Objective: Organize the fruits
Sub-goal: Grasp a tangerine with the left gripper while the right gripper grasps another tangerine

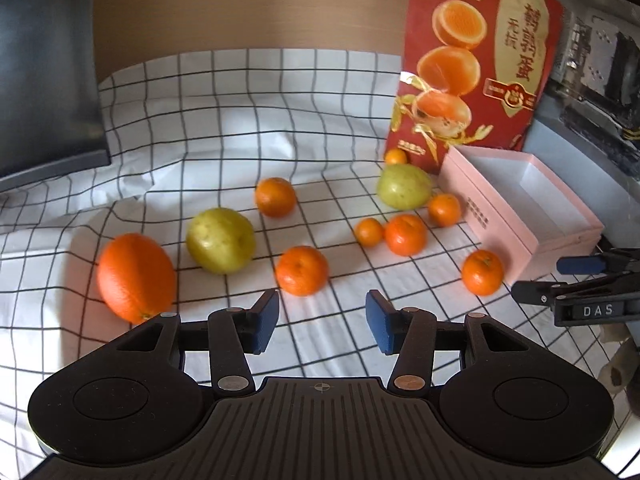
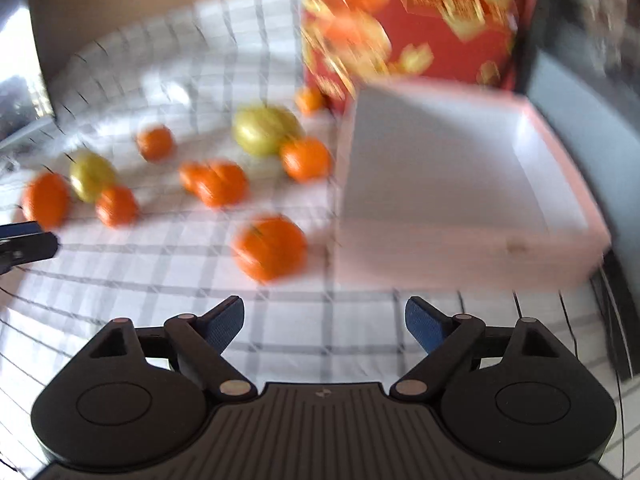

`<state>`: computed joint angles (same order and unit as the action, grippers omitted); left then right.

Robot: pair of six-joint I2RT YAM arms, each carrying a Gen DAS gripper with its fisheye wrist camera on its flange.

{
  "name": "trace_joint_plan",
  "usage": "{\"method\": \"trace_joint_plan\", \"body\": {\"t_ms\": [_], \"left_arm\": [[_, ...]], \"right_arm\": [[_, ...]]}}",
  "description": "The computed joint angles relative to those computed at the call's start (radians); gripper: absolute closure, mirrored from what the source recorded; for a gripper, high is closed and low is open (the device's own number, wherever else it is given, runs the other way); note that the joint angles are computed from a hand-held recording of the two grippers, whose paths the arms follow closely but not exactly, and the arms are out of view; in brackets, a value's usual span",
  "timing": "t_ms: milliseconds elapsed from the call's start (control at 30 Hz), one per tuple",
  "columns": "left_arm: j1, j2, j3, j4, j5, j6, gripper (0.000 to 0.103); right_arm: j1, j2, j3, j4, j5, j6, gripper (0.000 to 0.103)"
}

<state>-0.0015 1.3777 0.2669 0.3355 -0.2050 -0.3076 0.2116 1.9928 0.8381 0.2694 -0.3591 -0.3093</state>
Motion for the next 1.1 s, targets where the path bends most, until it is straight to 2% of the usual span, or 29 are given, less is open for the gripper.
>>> {"method": "trace_joint_plan", "body": {"t_ms": [67, 167, 300, 400, 567, 633, 700, 867, 1100], "left_arm": [[0.022, 0.018, 0.000, 0.010, 0.028, -0.004, 0.050], [0.052, 0.054, -0.004, 0.048, 0.065, 0.004, 0.050], [0.097, 0.137, 0.004, 0.145, 0.116, 0.045, 0.050], [0.136, 0.234, 0.048, 0.196, 0.160, 0.072, 0.050], [0.161, 0.403, 0.150, 0.242, 0.109, 0.121, 0.050], [0.186, 0.456, 0.180, 0.258, 0.136, 0.126, 0.050], [0.195, 0.495, 0.194, 0.291, 0.159, 0.149, 0.046], [0.156, 0.545, 0.213, 0.339, 0.143, 0.198, 0.049], [0.139, 0.596, 0.235, 0.365, 0.108, 0.183, 0.052]], "right_arm": [[0.039, -0.020, -0.055, 0.096, 0.020, 0.028, 0.014], [0.087, -0.022, -0.098, 0.164, 0.072, 0.055, 0.014], [0.101, -0.049, -0.154, 0.164, 0.085, 0.098, 0.014], [0.099, -0.064, -0.224, 0.206, 0.118, 0.106, 0.014], [0.073, -0.121, -0.315, 0.237, 0.156, 0.117, 0.014], [0.066, -0.148, -0.343, 0.240, 0.177, 0.117, 0.014], [0.055, -0.170, -0.352, 0.219, 0.187, 0.122, 0.014], [0.059, -0.190, -0.370, 0.200, 0.218, 0.102, 0.014], [0.126, -0.196, -0.360, 0.218, 0.240, 0.024, 0.015]]}}
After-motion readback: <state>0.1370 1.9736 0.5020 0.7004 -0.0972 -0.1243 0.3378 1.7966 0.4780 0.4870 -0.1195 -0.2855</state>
